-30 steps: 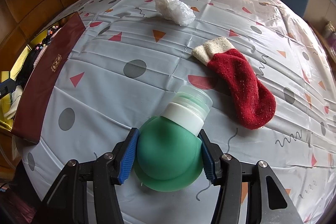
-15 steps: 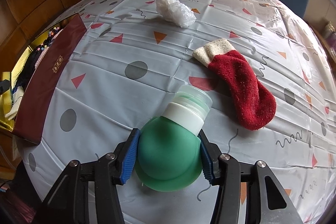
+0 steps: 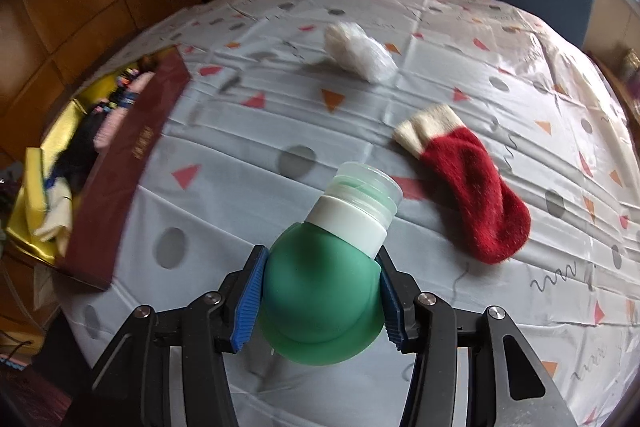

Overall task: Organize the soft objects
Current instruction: 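Carry the green bottle into the gold tray and open the right tool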

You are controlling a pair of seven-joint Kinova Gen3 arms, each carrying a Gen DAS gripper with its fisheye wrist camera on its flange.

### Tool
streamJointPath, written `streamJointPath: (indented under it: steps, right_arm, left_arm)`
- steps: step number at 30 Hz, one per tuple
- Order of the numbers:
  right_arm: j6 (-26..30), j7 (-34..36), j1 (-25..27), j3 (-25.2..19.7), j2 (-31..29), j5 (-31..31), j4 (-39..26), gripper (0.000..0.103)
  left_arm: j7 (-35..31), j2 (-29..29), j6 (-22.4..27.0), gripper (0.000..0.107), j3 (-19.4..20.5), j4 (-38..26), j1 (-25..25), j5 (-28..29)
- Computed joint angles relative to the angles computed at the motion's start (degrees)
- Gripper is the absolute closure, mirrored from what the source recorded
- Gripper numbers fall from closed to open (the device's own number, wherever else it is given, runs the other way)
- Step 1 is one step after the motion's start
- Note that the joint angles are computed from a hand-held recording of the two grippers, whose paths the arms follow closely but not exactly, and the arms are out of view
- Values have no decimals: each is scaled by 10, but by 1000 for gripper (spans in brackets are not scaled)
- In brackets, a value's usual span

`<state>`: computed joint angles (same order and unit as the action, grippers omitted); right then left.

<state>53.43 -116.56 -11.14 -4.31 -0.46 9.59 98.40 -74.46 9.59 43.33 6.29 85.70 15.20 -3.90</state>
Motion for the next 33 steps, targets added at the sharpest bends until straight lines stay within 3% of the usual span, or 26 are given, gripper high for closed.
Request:
streamJointPath:
  steps: [7, 11, 17, 22, 33]
  right_arm:
    - [-35, 21, -33, -25, 0, -12, -41, 51]
    - [-46, 88, -57, -36, 35, -55, -95, 51]
    - [-11, 131, -114, -43, 127, -52, -188, 50]
    - [42, 139, -153, -26, 196, -31, -250, 41]
    - [16, 126, -150, -18, 168, -41, -220, 32]
  left_arm:
    - [-3, -7, -8, 73, 0, 7, -9, 14]
    - [-11, -8, -8, 73, 1, 8, -13, 25]
    - [-23, -12, -6, 73, 0, 13, -23, 42]
    - [-31, -13, -7, 73, 0, 17, -29, 53]
    - [-38, -12, -7, 73, 3, 18, -24, 56]
